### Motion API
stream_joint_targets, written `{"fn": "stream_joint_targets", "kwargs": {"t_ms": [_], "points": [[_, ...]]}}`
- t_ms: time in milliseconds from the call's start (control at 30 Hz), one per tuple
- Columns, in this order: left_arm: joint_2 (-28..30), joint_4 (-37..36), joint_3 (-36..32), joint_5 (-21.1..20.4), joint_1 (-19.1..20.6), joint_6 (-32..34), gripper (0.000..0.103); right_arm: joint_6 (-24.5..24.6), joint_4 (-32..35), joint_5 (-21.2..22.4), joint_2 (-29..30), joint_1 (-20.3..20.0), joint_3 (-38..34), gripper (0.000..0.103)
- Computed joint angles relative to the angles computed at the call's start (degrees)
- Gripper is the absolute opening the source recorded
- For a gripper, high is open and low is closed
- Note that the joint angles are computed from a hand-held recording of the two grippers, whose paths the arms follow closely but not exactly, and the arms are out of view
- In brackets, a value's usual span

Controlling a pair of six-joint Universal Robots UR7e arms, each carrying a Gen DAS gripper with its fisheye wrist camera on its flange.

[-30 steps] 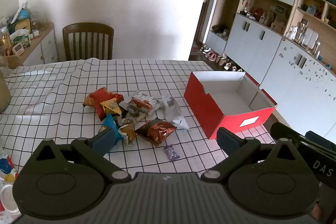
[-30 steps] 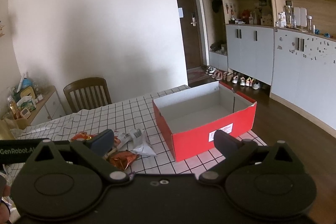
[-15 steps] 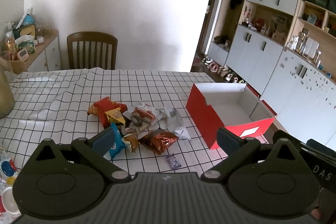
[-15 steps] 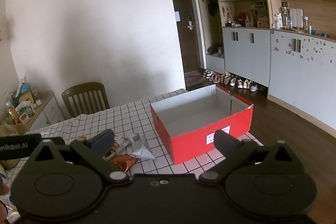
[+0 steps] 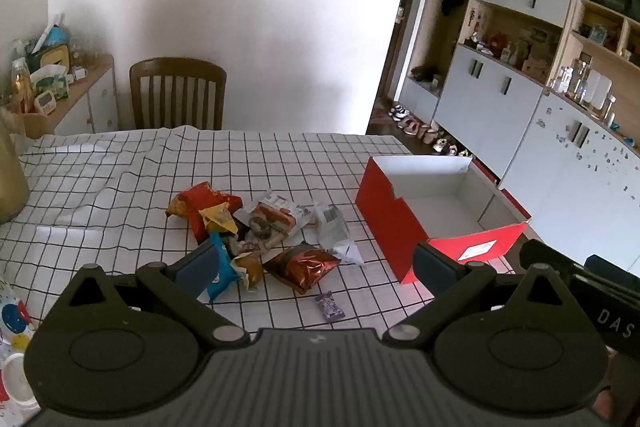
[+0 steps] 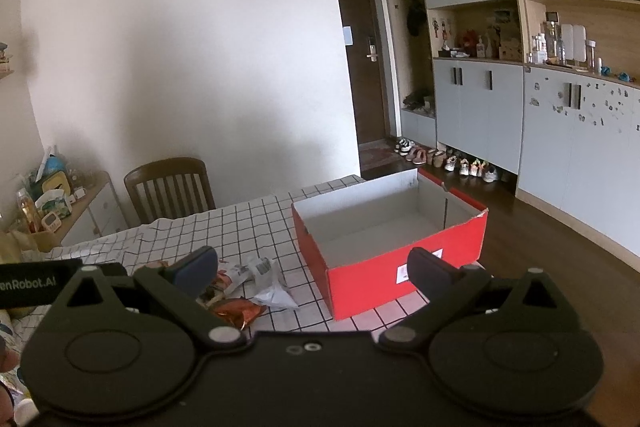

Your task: Organize snacks

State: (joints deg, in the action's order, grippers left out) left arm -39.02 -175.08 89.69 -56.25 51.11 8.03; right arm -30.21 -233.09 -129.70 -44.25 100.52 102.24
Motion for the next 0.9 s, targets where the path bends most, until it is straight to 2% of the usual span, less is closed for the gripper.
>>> {"fn": "stream_joint_targets", "kwargs": {"t_ms": [200, 500, 567, 733, 900], "points": [[2.35, 3.45, -3.64, 1.58, 0.51, -1.34, 0.103, 0.16, 4.07, 2.81, -0.62, -1.65, -0.79, 0.102], [6.01, 13.11, -11.49, 6.37, 3.04, -8.40, 0.103, 2.62, 19.75, 8.29, -1.10, -5.02, -5.40, 0.101], [6.48, 15.26, -13.16, 7.58, 3.86, -10.70, 0.103, 1.89, 22.68, 9.16, -0.69, -5.67, -6.78, 0.100], [7.70, 20.02, -17.61, 8.57, 5.86, -16.14, 0.103, 2.05, 31.58, 10.31, 0.11, -7.03, -10.08, 0.097], [10.15, 24.15, -22.77, 9.60, 7.37, -18.50, 0.103, 2.89, 38.25, 10.35, 0.83, -7.71, -13.09, 0.093]]}}
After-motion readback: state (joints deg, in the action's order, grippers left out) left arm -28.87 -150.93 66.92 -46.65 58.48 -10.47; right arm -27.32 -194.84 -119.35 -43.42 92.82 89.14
